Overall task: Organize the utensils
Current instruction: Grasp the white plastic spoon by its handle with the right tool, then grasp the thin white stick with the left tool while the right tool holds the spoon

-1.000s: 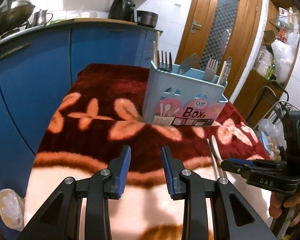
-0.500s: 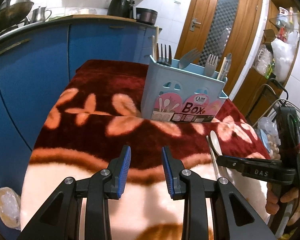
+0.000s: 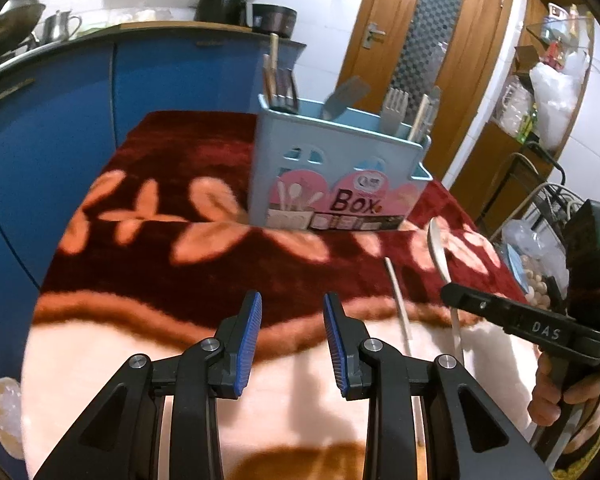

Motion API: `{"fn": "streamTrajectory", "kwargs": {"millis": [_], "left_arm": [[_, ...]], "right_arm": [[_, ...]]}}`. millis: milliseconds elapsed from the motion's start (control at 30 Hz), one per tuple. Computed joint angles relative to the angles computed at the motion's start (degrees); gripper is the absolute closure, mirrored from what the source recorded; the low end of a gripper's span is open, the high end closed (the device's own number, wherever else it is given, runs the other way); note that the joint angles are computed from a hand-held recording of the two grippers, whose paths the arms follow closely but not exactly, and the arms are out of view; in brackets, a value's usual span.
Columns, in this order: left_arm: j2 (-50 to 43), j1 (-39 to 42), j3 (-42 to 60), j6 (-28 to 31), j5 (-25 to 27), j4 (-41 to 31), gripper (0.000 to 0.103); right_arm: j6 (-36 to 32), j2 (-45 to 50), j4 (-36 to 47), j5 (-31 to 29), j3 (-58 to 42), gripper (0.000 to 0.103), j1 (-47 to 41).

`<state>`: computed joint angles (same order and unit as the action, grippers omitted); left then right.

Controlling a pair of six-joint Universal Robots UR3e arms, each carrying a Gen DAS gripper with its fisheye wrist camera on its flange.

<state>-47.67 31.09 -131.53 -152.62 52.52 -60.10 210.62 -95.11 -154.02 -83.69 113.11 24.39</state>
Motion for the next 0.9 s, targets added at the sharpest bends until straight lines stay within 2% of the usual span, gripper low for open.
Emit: {"fn": "streamTrajectory", "kwargs": {"millis": [267,533,733,900], "left_arm": [[-7.0,-9.1,2.0,-5.0,3.4,5.3,0.071],[-15.0,-18.6,5.0,-9.6,7.6,9.4,0.071],[-22.3,-25.6,8.4,-13.0,11.8,13.8,0.071],[-28.2,-29.3,12.5,-14.8,14.0,13.1,0.071]], "right_arm": [[0.8,-4.7,-4.7,-1.4,6.3,0.095,-0.9],[1.8,-7.9,-7.4,-0.5,10.8,0.095,-2.9],[1.6,-11.4,-8.4,1.7,14.6,0.095,-5.3],[0.8,-14.4,-9.1,4.1,17.8,0.094,-7.7]]}}
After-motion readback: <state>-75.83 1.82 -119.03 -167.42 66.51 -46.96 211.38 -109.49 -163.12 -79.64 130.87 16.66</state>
